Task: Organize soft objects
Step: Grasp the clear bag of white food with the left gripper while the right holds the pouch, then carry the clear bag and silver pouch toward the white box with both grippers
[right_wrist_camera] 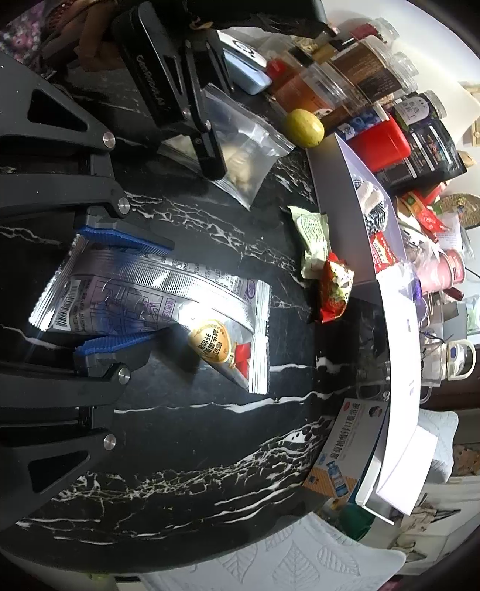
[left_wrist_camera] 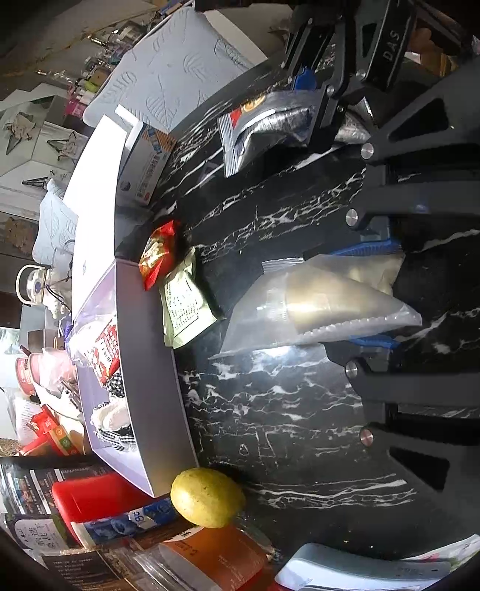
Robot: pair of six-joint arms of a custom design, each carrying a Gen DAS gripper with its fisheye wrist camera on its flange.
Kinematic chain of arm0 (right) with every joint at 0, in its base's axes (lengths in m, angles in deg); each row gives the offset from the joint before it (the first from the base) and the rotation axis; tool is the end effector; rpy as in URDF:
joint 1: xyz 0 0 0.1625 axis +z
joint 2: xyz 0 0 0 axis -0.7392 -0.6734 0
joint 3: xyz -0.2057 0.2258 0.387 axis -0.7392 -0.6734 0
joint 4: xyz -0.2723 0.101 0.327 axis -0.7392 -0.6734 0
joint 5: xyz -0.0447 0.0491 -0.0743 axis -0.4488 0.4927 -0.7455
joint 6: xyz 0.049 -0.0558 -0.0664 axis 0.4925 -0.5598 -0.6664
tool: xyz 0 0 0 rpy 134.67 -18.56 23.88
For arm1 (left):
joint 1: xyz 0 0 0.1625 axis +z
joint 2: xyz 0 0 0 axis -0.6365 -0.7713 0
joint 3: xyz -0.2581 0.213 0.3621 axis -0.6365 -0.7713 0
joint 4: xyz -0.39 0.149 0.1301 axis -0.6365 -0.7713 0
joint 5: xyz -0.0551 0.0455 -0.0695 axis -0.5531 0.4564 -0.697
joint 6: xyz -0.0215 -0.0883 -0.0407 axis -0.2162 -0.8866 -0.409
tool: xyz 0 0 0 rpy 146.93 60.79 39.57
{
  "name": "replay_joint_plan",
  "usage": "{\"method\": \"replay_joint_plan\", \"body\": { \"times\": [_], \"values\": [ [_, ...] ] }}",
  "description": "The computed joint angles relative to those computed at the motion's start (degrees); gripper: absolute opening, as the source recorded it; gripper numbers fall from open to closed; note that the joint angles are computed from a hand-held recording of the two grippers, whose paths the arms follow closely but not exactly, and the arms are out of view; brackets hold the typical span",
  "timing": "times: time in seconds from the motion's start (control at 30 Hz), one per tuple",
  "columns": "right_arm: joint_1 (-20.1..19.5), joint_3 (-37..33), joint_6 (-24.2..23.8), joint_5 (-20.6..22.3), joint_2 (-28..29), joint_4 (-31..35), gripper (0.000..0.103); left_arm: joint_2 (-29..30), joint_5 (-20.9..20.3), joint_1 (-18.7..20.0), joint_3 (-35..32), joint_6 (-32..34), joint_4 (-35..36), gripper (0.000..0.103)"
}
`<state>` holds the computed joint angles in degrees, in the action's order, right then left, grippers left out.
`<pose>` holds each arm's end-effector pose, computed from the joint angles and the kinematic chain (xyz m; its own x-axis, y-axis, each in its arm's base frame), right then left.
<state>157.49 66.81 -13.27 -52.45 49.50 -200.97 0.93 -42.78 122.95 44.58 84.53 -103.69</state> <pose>0.3192 -0.7229 -0.1852 -0.7828 0.3889 0.4857 -0.1037 0.6881 -0.7181 0.0585 -0.8430 0.2578 -0.5177 0.7937 -0.3194 0.8349 0.5503 0.0142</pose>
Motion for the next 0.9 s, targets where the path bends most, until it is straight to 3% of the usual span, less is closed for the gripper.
{"method": "replay_joint_plan", "body": {
  "times": [0.4,0.9],
  "values": [
    [0.9,0.3,-3.6,4.5,-0.5,-3.4,0.038,-2.1,-4.0,-0.4,-1.0,-0.2,2.4,0.033],
    [3.3,-4.0,-18.9,6.3,-1.2,-11.8,0.038,-2.1,-12.6,-1.9,-5.9,-1.0,1.5,0.033]
  ]
}}
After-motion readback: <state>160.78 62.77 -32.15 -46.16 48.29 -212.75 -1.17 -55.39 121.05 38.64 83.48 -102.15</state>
